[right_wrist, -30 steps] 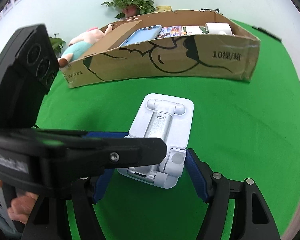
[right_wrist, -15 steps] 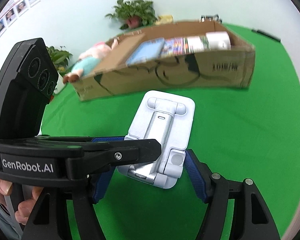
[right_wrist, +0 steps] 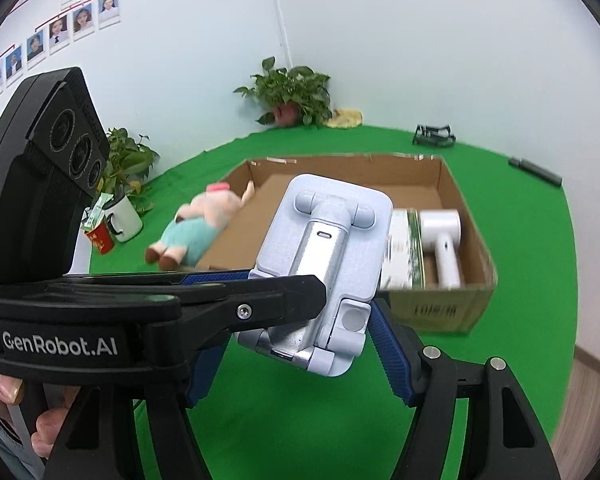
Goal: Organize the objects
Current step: 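Lift the phone stand with the right gripper and carry it over the box, then lower the phone stand beside the phone case and open the right gripper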
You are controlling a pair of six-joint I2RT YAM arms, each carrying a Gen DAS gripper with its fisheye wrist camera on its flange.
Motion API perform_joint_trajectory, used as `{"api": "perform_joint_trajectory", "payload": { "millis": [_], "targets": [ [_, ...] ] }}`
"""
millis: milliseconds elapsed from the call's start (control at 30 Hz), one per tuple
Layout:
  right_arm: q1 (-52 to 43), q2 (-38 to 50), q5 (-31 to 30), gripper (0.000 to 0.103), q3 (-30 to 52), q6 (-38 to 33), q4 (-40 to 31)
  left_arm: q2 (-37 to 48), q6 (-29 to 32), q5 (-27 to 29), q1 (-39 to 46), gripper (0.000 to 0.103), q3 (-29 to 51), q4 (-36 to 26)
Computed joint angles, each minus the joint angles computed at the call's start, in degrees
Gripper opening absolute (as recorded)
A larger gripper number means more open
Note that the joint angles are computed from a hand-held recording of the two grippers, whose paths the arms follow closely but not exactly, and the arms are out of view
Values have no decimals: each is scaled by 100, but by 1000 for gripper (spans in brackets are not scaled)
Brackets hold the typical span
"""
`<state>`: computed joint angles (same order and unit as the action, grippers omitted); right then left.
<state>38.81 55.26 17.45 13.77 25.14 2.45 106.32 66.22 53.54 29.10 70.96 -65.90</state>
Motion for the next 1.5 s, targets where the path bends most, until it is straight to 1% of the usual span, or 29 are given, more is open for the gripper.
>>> {"api": "perform_joint_trajectory", "payload": {
  "millis": [133,300,433,600,667,733,767,833,967,1133,1233,1500],
  "targets": [
    [-592,211,-396,67,438,-477,-31,108,-505,135,-318,38,331,202],
    [-1126,670,-803,67,847,-821,77,258,-1009,167,-566,38,620,433],
    [-1592,1214,-1283,67,1152,-1003,260,521,-1495,72,-775,38,919,693],
    [-2069,2102,-1800,67,1797,-1312,272,958,-2196,-53,-1057,38,1410,952],
    [-2374,2568,-2217,67,2187,-1435,155,1201,-2451,-168,-1173,36,1666,979],
    [-2736,3015,-2832,67,2581,-1412,-62,1552,-2654,-214,-1269,35,2047,863],
    [-2859,3250,-3014,67,2785,-1494,-156,1716,-2736,-232,-1313,35,2239,770],
    [-2949,3635,-3062,67,3108,-1738,-281,1994,-2970,-322,-1410,35,2520,724],
    [-3156,4364,-3330,67,3632,-1912,-467,2262,-3355,-514,-1573,35,2662,964],
    [-3285,5104,-3481,66,4046,-2221,-588,2798,-3594,-766,-1673,35,3093,812],
    [-3318,5497,-3580,66,4279,-2294,-691,3051,-3725,-845,-1691,35,3306,687],
    [-3212,5913,-3395,67,4441,-2386,-723,3413,-3820,-1023,-1722,35,3630,439]
  ]
}}
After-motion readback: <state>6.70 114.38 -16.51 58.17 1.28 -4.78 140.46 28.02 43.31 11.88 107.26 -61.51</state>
